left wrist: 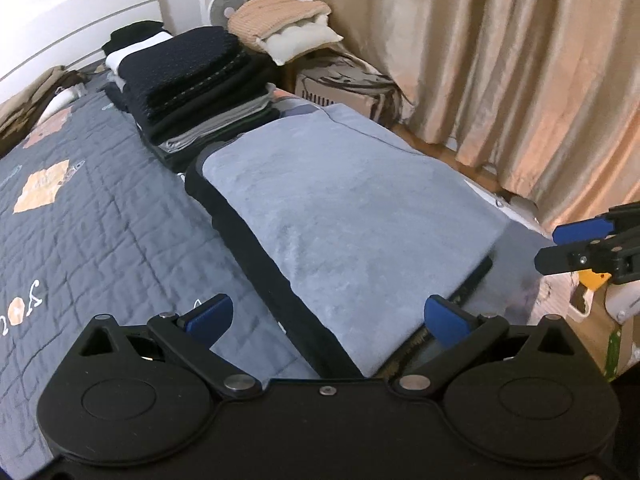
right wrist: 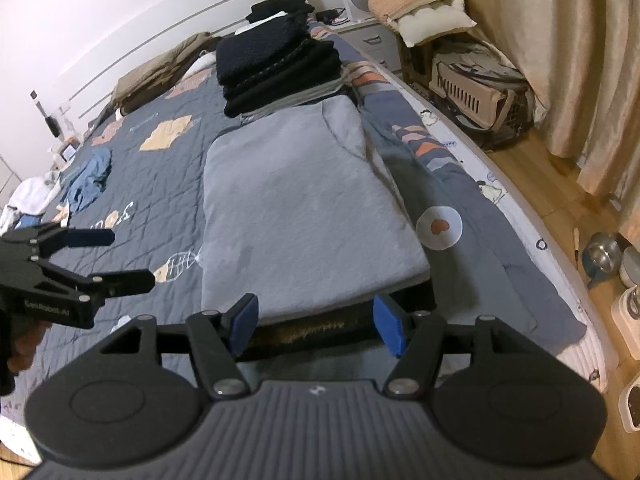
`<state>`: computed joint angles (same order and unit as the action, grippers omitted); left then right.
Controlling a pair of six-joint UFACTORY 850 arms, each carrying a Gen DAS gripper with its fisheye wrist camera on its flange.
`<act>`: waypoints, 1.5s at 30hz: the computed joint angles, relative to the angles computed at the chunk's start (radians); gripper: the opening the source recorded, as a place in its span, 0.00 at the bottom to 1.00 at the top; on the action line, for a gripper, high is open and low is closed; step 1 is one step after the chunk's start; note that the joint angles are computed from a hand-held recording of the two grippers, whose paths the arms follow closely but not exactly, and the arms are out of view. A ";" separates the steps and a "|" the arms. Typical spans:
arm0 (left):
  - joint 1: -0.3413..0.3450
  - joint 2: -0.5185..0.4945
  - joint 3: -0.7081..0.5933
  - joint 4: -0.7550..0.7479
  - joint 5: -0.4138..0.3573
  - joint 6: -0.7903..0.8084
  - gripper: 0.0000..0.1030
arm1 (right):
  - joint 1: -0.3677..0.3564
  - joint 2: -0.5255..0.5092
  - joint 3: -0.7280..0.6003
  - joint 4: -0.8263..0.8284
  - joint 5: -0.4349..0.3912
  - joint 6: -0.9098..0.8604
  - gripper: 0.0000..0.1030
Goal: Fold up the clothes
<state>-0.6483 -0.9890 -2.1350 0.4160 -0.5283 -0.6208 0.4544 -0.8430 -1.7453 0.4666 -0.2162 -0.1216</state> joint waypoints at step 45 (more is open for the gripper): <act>-0.024 0.089 0.111 0.096 -0.044 0.061 1.00 | 0.060 0.073 0.049 -0.246 -0.035 0.165 0.61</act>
<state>-0.6724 -0.9004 -2.0238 0.5123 -0.5722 -0.5597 0.5146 -0.7701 -1.6963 0.2204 -0.2515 0.0438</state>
